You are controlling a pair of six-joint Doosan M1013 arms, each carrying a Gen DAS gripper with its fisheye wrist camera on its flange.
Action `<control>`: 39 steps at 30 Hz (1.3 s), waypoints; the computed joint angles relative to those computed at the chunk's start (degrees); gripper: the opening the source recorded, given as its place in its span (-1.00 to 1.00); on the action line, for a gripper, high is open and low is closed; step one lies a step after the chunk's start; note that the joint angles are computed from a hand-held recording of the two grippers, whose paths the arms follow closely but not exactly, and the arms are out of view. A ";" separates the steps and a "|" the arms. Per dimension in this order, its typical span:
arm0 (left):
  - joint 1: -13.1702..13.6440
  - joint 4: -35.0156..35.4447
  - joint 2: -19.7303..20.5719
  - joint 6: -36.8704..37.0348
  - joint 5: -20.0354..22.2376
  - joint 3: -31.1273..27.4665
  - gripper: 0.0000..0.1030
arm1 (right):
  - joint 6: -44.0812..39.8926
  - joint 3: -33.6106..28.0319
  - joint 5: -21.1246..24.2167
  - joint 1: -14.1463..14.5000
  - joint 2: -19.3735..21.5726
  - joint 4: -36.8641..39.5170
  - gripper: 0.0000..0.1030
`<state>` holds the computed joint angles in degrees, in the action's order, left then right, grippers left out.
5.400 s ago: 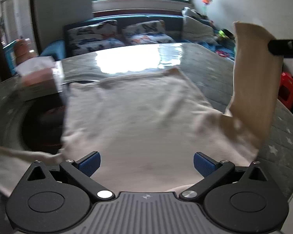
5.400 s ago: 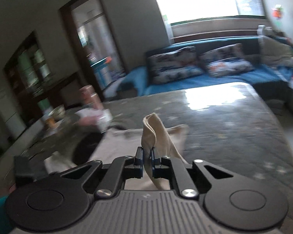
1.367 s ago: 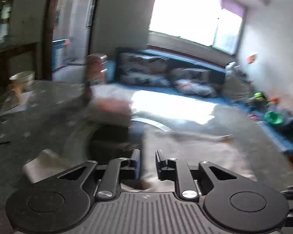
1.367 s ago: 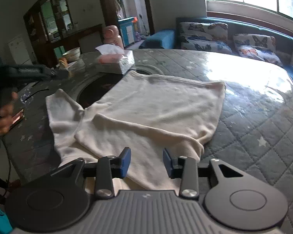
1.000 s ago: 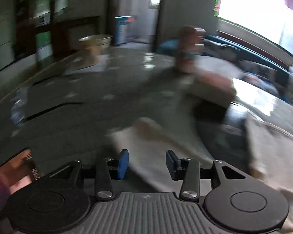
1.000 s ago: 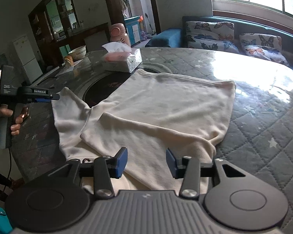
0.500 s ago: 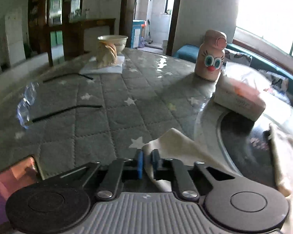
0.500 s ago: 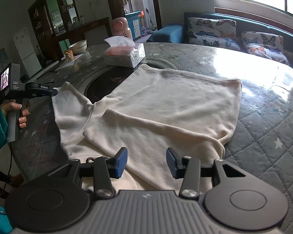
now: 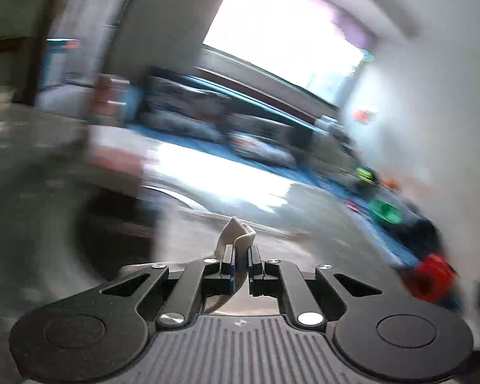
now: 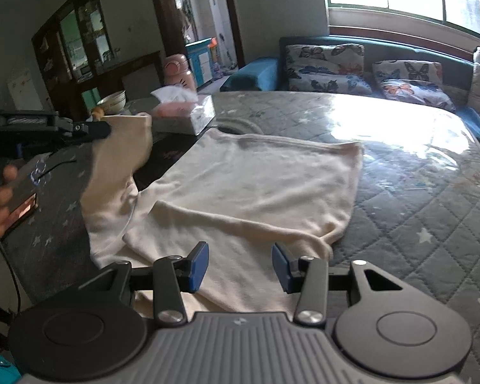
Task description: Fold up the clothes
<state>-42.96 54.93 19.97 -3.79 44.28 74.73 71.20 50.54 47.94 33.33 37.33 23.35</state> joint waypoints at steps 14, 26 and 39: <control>-1.07 -10.54 2.97 18.84 -1.34 -1.53 -0.37 | 3.33 -1.68 2.43 -0.84 1.30 0.73 -0.15; -2.62 -7.81 -2.04 17.91 9.01 6.48 0.03 | 4.42 -8.40 8.41 1.05 6.14 -3.81 -0.73; -2.46 -9.17 -1.72 18.34 9.46 7.62 -0.37 | 3.08 -7.60 3.12 2.09 3.55 -10.71 -0.88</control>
<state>-45.42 45.76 18.25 14.55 53.74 82.36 74.28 42.94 51.06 35.42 40.88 12.64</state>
